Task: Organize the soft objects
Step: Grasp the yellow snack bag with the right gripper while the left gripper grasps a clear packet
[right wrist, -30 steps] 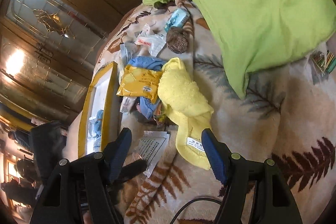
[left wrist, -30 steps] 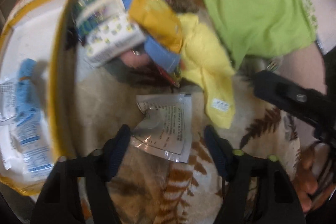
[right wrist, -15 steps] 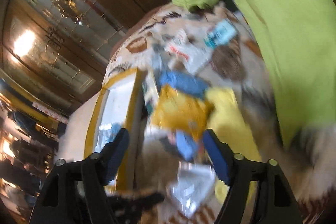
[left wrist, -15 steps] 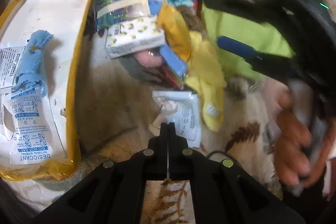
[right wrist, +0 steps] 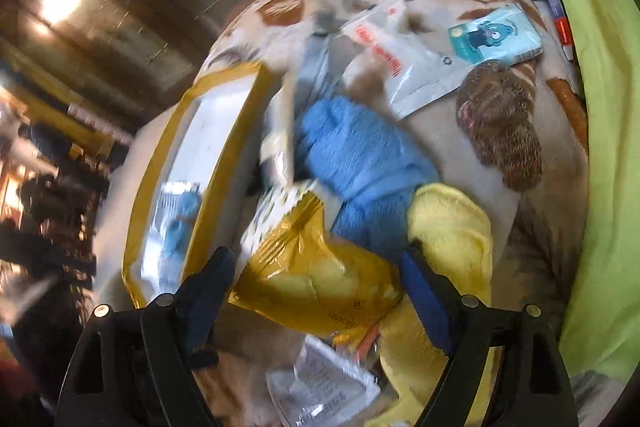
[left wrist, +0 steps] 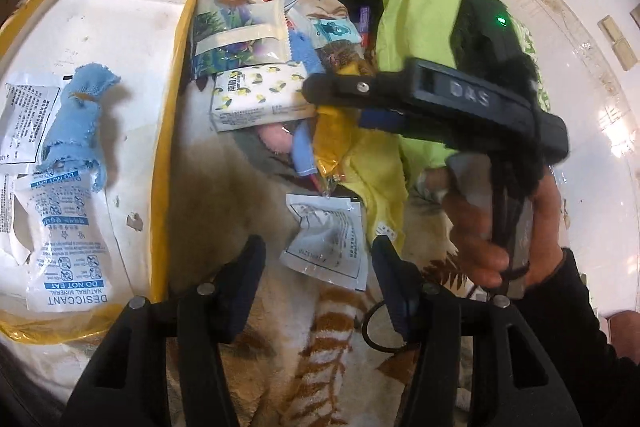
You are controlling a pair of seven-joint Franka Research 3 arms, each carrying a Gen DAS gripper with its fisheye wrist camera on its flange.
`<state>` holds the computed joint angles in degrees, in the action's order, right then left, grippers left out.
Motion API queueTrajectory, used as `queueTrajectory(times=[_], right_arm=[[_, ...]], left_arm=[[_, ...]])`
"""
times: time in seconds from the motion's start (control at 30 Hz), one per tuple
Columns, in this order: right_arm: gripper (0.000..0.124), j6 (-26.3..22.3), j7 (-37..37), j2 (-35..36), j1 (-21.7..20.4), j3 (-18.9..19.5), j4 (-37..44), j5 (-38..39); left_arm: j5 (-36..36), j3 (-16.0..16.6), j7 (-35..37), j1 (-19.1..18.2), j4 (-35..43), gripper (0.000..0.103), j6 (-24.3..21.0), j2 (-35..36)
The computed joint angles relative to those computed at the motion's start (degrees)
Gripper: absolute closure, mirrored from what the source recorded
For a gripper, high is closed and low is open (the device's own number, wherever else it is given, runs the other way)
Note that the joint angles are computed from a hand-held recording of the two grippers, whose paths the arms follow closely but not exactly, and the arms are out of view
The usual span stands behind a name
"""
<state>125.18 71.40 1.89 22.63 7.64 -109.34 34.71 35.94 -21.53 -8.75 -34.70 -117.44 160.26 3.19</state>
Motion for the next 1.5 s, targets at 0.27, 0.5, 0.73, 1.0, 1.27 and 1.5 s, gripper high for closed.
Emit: queueTrajectory(times=[0.27, 0.5, 0.73, 1.0, 1.27, 1.5], right_arm=[[0.046, 1.78, 1.97, -2.28, 0.64, 0.19, -2.32, -2.98], [0.068, 6.34, 3.22, -8.47, 0.08, -1.17, -8.87, 5.36], [0.068, 11.79, 4.39, -20.86, -0.37, -3.15, -18.90, 9.97], [0.068, 11.35, 9.32, -28.24, -1.54, -4.97, -24.86, 7.78], [0.068, 10.71, 10.64, -29.06, -0.69, -4.24, -26.15, 5.65], [0.068, 9.88, 12.87, -30.70, -1.13, -4.32, -27.55, 3.88]], left_arm=[[-2.41, -0.13, 2.65, -0.34, 0.96, 0.048, -1.82, 0.78], [-6.65, -0.76, 8.01, -0.73, 4.03, 0.046, -5.42, 2.67], [-14.68, -0.78, 22.69, -3.26, 20.38, 0.038, -19.87, 14.01], [-13.11, 2.64, 21.63, -5.67, 21.74, 0.091, -20.08, 16.03], [-13.10, 1.57, 19.52, -3.96, 14.09, 0.098, -10.20, 11.40], [-7.84, 2.65, 19.92, -6.13, 25.46, 0.030, -18.85, 17.50]])
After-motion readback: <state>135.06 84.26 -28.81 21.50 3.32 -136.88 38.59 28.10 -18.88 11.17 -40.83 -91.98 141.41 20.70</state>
